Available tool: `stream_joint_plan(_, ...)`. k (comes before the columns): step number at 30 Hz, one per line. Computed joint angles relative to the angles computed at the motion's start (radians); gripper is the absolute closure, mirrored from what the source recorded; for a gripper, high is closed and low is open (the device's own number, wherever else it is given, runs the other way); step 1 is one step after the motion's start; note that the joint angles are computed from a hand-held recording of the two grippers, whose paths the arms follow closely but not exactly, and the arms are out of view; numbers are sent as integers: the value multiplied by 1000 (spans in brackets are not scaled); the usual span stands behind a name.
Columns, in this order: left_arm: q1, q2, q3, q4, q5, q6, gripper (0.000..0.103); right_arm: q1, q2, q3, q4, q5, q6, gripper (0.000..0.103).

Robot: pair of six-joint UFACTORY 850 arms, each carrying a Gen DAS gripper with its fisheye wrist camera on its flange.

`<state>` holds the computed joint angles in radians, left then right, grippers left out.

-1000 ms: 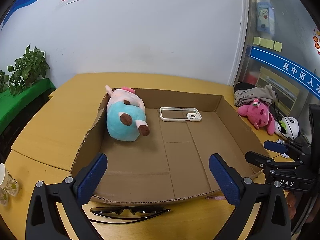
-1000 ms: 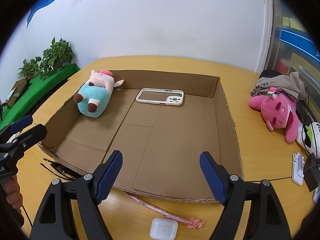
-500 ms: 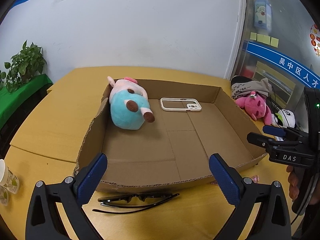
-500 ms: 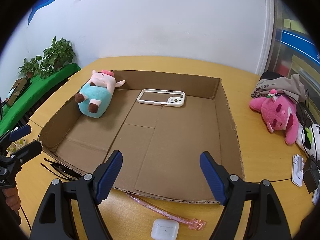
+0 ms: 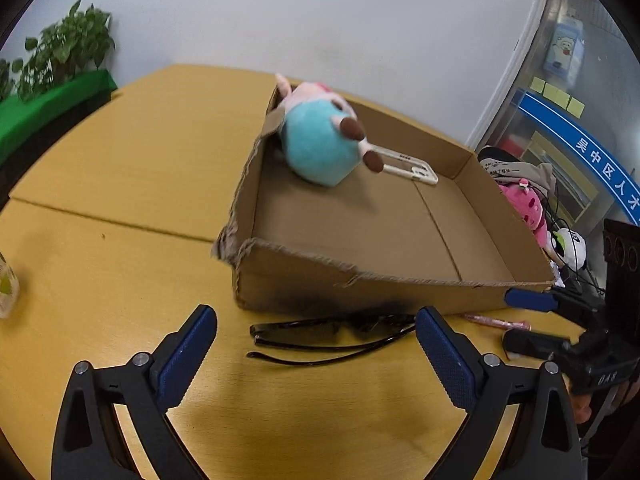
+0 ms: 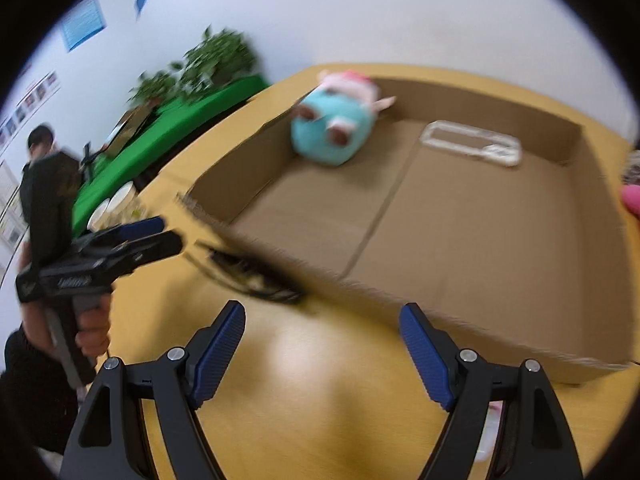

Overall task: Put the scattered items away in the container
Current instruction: 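Move the left tool toward the black sunglasses beside the box, then grasp the black sunglasses with the left gripper and lift them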

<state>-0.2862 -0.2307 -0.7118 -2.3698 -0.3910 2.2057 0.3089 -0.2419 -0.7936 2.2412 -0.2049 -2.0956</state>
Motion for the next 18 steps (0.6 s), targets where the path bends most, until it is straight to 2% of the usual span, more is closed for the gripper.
stream_joint_plan(4,21,-65,-36,147,-31,-118,8,30,-59,-37,-112,-13,122,24)
stream_joint_plan(7,23,-104,-57,215,-28,-178,24,51,-69,-48,-118,-6,118,24)
stream_joint_plan(8,24,-118,-65,241,-25,-208,33,56,-71,-50,-122,0,117,24)
stream_joint_plan(13,21,-128,-60,217,-42,-140,35,61,-84,-60,-216,20,201,24)
stream_joint_plan(14,21,-127,-57,233,-50,-133,38,61,-86,-60,-230,21,217,24)
stream_joint_plan(15,20,-127,-56,248,-51,-129,72,59,-90,-64,-256,20,242,24)
stream_joint_plan(16,21,-132,-58,302,-57,-149,81,56,-93,-68,-283,16,265,24)
stream_joint_plan(18,39,-141,-57,409,-120,-199,88,57,-91,-66,-300,15,269,24)
